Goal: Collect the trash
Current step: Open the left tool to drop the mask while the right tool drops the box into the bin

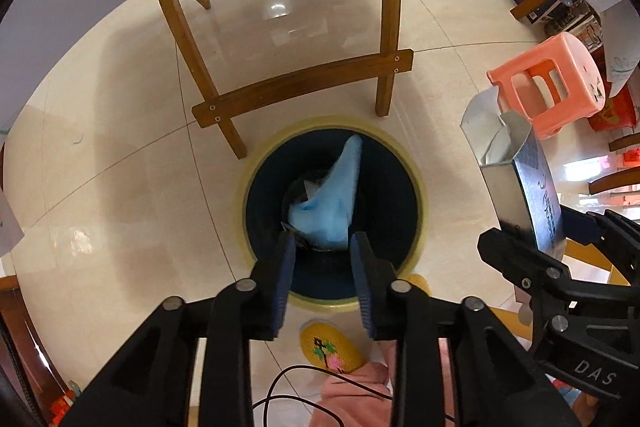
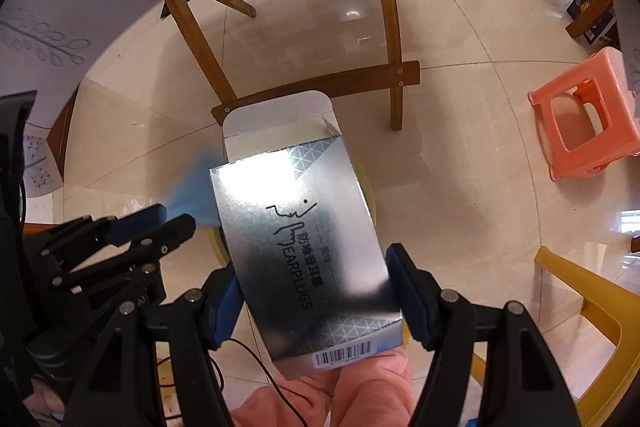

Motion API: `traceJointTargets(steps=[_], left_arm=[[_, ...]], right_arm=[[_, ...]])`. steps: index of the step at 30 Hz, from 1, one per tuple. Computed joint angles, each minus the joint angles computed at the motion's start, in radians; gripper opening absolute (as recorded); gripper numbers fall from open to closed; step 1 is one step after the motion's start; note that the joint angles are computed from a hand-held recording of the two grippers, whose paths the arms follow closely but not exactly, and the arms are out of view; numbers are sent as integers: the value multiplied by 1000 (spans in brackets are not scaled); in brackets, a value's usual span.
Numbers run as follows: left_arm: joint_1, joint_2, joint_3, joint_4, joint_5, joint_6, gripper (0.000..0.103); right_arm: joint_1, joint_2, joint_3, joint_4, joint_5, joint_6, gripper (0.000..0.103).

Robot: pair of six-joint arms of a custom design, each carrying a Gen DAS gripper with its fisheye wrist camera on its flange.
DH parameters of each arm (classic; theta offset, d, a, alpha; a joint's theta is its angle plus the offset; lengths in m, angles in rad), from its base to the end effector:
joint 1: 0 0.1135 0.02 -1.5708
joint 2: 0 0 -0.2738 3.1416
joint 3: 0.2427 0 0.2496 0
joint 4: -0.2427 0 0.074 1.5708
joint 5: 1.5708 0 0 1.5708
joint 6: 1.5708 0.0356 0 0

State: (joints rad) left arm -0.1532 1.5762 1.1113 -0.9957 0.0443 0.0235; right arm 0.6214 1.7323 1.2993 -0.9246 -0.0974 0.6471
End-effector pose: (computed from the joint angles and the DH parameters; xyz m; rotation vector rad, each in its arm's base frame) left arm 0.2735 -0.0438 0.2234 0.2714 3.0214 -0.0779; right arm 0.2681 0.1963 0.2296 0.0230 3.0118 0.3092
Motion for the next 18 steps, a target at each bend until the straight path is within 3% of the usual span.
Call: traceJointTargets(steps=[1,4,18], left_arm=[[6,3,1,1,0,8,50],[15,6,-15,42,-28,6,68],[182,-11,-61,47,-46,22,70]], right_arm=[[-3,8,-4,9,-5,0,68],[-2,21,-4,21,-20,9,68],[25,162,81,61,-80,17,68]])
